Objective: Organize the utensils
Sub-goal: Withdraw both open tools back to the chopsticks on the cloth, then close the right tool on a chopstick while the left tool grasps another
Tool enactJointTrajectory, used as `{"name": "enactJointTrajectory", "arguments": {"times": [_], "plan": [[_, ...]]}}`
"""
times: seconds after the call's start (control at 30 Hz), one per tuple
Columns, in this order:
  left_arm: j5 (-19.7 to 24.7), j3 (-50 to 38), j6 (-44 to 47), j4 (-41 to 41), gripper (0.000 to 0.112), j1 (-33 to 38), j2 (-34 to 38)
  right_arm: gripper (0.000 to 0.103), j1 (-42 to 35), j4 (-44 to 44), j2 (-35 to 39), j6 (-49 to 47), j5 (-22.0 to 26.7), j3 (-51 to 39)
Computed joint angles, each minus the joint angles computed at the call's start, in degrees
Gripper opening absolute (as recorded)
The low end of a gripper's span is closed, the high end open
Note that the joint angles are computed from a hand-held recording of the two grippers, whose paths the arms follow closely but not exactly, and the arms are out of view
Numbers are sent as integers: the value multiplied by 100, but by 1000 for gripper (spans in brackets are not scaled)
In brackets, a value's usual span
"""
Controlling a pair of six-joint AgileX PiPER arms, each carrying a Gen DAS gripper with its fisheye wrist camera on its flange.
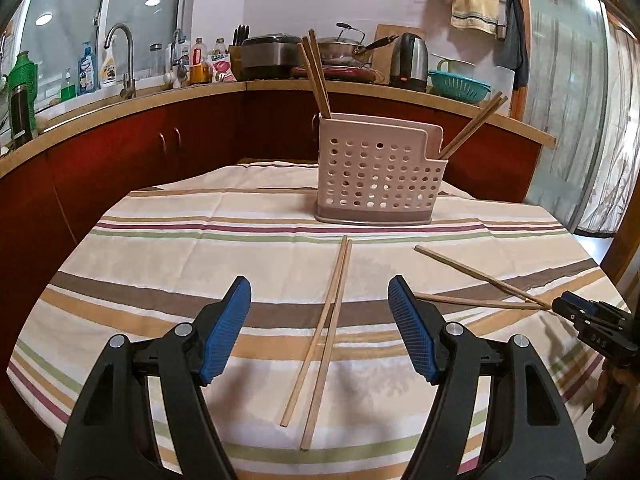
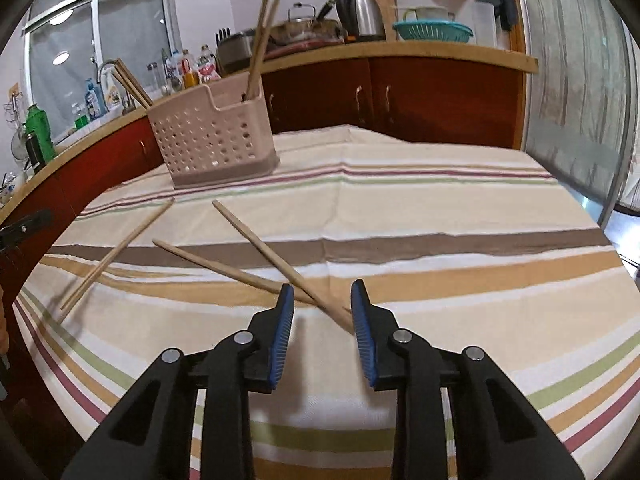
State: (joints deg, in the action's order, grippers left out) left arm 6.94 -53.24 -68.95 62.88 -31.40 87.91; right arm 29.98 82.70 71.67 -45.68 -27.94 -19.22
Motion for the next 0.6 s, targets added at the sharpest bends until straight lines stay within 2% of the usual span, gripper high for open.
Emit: {"name": "enactJointTrajectory", "arguments": {"times": [0.1, 0.17, 0.27, 0.6], "plan": [[-9, -21, 238, -232, 69, 11, 29, 25, -39, 331, 93, -384, 108, -104], [-5, -24, 237, -236, 69, 13, 36, 16, -14, 429, 167, -517, 211, -151], [-28, -14, 452, -460, 69, 49, 51, 12, 144, 448, 278, -509, 219, -184], [-121, 179, 842, -814, 69, 187, 53, 12, 336, 550, 462, -502, 240, -300]]}}
